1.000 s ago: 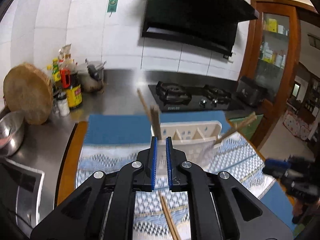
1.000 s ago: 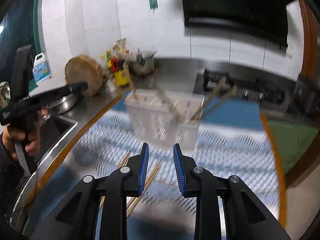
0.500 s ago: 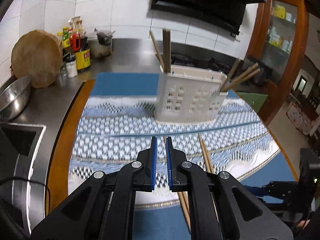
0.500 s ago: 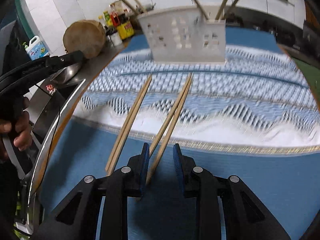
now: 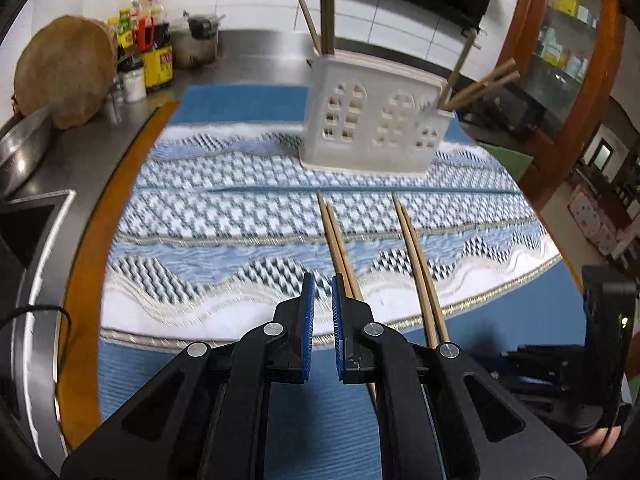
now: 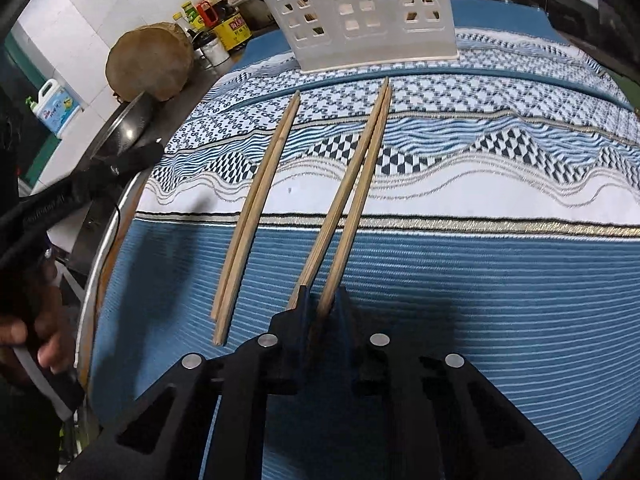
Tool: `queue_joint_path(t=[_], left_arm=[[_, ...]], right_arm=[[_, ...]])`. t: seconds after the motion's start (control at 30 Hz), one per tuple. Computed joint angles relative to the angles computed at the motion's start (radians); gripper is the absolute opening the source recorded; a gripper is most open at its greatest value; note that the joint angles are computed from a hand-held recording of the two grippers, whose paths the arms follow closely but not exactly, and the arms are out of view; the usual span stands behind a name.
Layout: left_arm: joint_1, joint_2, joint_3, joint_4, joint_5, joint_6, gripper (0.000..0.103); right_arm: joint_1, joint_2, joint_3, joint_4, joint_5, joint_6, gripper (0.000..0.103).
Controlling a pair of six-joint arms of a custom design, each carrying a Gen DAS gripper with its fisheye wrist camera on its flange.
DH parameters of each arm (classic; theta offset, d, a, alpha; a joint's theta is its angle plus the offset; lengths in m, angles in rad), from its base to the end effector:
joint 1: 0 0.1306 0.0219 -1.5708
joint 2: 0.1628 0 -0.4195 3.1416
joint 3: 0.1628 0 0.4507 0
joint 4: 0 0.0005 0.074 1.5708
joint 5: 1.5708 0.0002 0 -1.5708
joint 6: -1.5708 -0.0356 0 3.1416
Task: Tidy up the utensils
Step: 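Close the left tool on a chopstick while the right tool closes on another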
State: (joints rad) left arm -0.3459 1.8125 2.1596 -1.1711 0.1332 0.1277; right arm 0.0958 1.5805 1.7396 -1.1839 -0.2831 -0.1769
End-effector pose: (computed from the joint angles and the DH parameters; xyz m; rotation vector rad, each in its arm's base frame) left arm 0.6426 -0.2371 0.5892 0.3262 2.3977 -0.3792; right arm 0.5913 0.0663 0.5227 0.0018 2.6031 0.4662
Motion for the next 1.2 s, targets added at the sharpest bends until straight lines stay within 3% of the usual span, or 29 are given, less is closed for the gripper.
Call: queue_joint_path(t=[0.4,0.77,1.2], left_arm=[[-0.029,0.012,-0.046,-0.058,0.037,0.018,0.009],[-0.041,0.030,-0.043,-0.075,0.033,0.033,0.009],[-0.044,0.018,-0.064,-0.058,0.023,0.196,0.009]], right_arm=[[-0.007,-0.018,-0.013,0.006,0.106,0.048,0.008],[-0.028,-0.038,-0.036,0.007,0.120,0.061,0.008],[-0.023,-0.041,-0.039,0.006,0.127,0.060,0.009]])
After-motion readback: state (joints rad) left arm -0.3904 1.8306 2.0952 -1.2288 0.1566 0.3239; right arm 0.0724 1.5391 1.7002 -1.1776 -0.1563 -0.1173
